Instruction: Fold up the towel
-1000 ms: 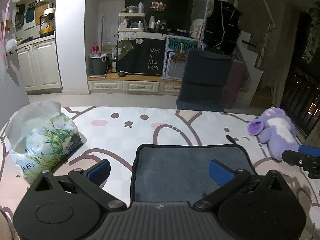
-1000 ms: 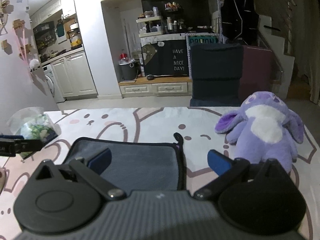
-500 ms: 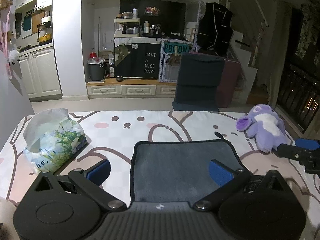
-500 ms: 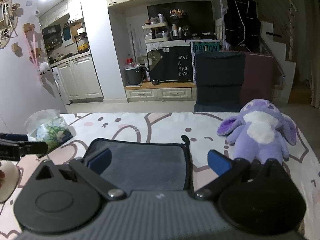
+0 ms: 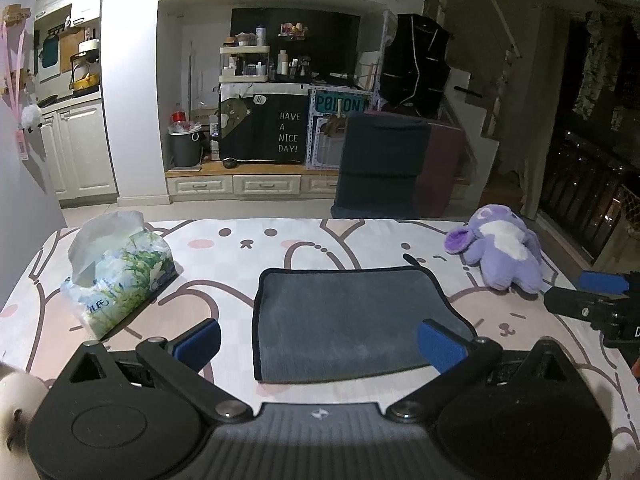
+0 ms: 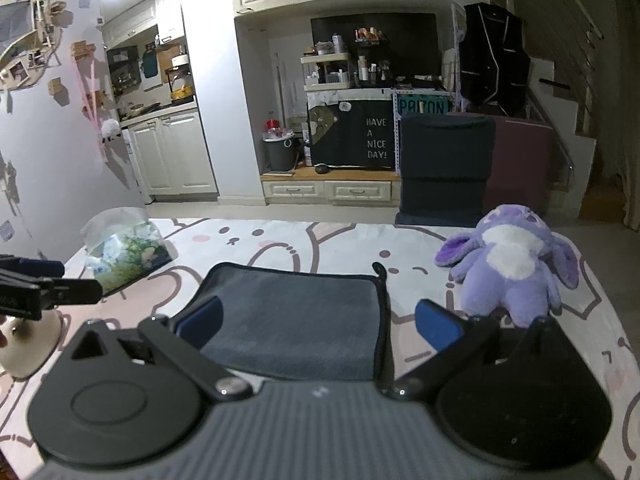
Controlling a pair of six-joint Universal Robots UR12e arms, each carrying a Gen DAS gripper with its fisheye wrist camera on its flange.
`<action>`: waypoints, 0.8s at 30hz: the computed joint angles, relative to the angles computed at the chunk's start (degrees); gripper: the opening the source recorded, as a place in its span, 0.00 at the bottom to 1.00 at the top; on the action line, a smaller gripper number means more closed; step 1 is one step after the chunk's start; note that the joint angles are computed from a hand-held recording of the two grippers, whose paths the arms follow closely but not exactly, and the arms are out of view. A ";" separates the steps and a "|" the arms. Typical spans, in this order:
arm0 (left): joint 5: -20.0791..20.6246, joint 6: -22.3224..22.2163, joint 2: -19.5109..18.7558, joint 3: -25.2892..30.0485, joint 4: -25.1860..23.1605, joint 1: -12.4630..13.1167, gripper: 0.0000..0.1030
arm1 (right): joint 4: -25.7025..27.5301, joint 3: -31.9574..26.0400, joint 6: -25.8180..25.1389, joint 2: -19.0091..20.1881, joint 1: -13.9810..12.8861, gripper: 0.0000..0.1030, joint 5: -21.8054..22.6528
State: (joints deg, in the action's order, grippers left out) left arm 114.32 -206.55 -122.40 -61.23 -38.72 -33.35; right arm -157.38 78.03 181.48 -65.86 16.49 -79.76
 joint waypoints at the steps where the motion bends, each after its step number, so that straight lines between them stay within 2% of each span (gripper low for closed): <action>1: 0.15 0.06 0.31 -0.39 0.18 -0.18 1.00 | -0.14 0.40 0.11 -0.37 -0.03 1.00 0.23; 12: 0.71 -0.11 2.80 -3.44 2.59 -1.83 1.00 | -2.15 4.31 -0.33 -3.74 0.25 1.00 0.62; 24: 2.50 0.36 4.81 -6.41 3.85 -3.72 1.00 | -2.83 8.16 -3.17 -7.00 0.78 1.00 0.81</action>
